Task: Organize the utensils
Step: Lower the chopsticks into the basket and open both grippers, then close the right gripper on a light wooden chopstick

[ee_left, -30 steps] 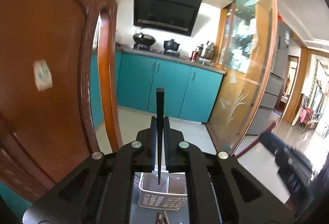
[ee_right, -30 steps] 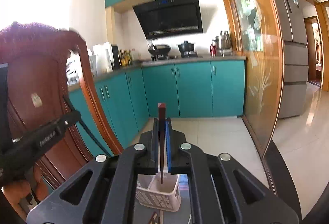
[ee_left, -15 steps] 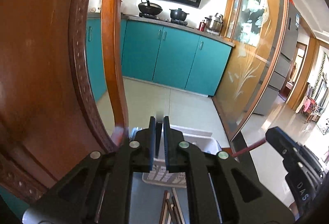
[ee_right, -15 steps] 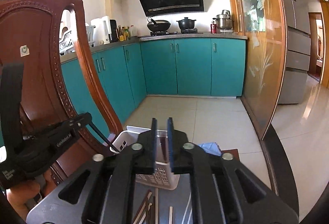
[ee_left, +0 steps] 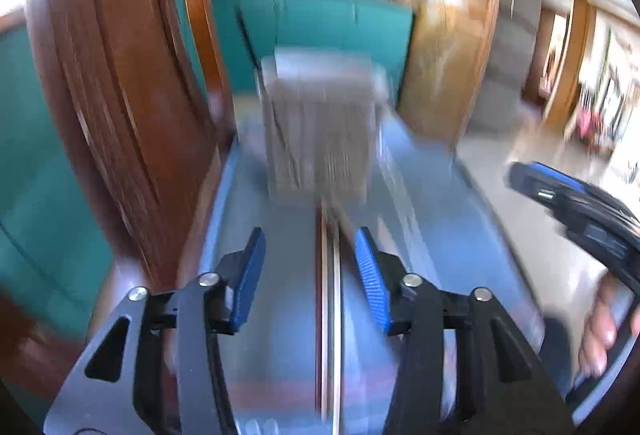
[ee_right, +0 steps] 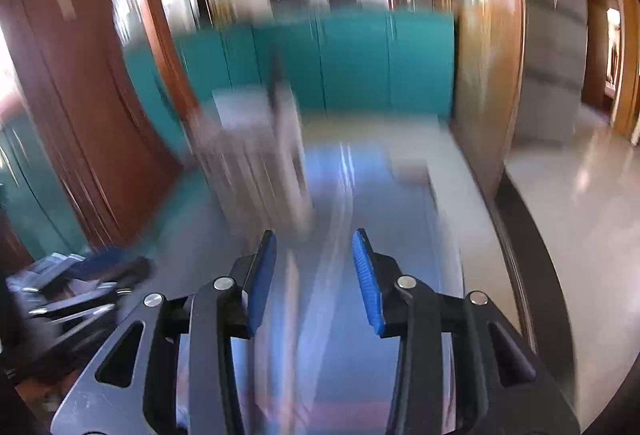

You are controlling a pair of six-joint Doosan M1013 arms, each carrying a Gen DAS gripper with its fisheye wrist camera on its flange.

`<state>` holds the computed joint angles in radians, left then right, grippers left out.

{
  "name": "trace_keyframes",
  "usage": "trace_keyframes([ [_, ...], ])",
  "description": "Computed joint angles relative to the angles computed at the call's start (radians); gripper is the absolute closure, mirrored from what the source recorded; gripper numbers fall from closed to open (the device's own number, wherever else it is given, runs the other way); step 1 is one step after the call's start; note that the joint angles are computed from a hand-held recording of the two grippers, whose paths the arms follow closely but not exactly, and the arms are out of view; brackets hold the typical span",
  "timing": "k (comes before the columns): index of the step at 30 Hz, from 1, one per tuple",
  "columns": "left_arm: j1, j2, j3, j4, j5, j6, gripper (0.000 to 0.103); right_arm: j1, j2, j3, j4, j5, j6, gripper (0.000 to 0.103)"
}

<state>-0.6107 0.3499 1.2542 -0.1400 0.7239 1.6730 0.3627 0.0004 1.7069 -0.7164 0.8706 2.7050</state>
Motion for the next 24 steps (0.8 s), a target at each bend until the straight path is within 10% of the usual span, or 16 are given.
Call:
trace_keyframes([
  [6,-0.004,-0.023,0.089,-0.020,0.102,0.055,0.049,-0.055,0.065,0.000,0.332,0.007,-0.178,0.063],
  [16,0.004,-0.031,0.103,-0.018,0.104,0.039,0.045,-0.022,0.145,-0.061,0.354,0.102,-0.283,0.063],
  [20,0.005,-0.026,0.095,-0.022,0.115,0.047,0.045,-0.013,0.139,-0.059,0.319,0.128,-0.226,0.096],
  [24,0.003,-0.023,0.092,-0.028,0.116,0.057,0.045,-0.042,0.117,-0.042,0.372,0.113,-0.172,0.097],
])
